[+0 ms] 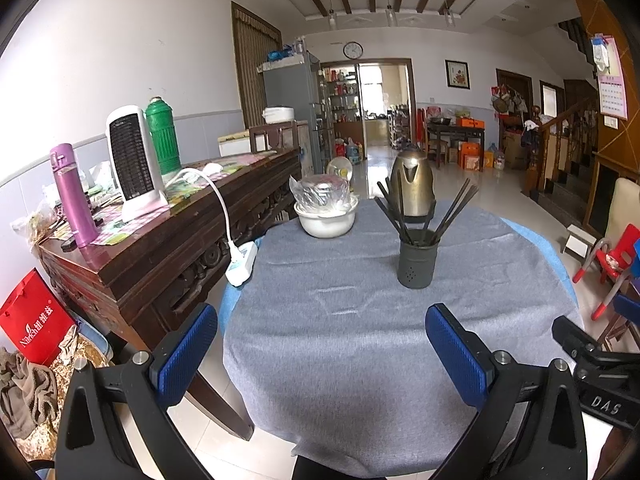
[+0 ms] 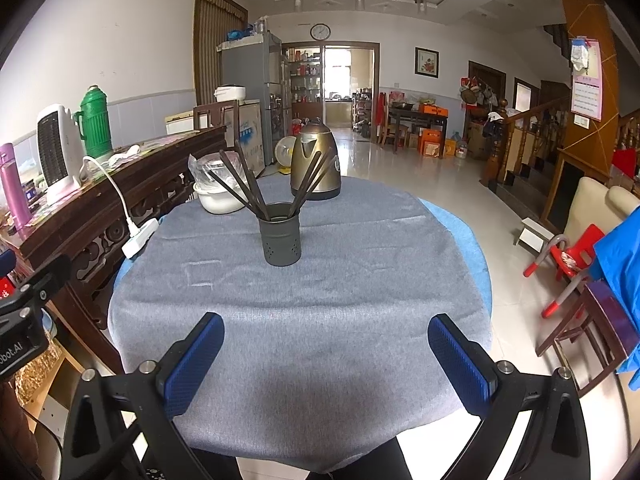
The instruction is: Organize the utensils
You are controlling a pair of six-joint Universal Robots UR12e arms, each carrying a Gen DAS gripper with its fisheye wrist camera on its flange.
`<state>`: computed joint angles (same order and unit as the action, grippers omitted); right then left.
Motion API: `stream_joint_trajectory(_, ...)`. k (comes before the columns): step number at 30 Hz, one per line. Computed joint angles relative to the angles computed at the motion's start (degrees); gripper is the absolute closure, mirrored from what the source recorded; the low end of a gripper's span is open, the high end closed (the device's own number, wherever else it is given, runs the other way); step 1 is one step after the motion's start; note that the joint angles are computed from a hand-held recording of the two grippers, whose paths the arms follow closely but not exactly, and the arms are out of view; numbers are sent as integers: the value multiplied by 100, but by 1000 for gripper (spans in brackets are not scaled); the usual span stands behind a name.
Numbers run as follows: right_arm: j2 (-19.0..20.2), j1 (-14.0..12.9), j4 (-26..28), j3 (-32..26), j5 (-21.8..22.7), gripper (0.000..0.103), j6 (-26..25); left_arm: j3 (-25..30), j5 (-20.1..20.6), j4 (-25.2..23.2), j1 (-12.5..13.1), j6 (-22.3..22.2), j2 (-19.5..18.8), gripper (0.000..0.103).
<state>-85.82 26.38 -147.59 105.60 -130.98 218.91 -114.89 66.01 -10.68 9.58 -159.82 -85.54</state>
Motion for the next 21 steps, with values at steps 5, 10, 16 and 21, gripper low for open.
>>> stream_joint_trajectory(5, -91, -274, -271, 180, 549, 0, -94, 263, 61, -537, 29, 103, -283, 0)
stream_joint_trajectory(10, -182, -680, -465, 424, 1324, 0, 38, 490, 473, -955, -38, 131, -600, 0)
stream_joint_trajectory(16, -23, -1023, -712, 423, 1899, 0, -288, 894, 672, -1347, -248, 135, -964, 0)
stream_joint_trajectory(21, 161, -1302, -1205, 384, 2241, 0, -569, 1156, 587, -1162, -414, -3, -1257, 0)
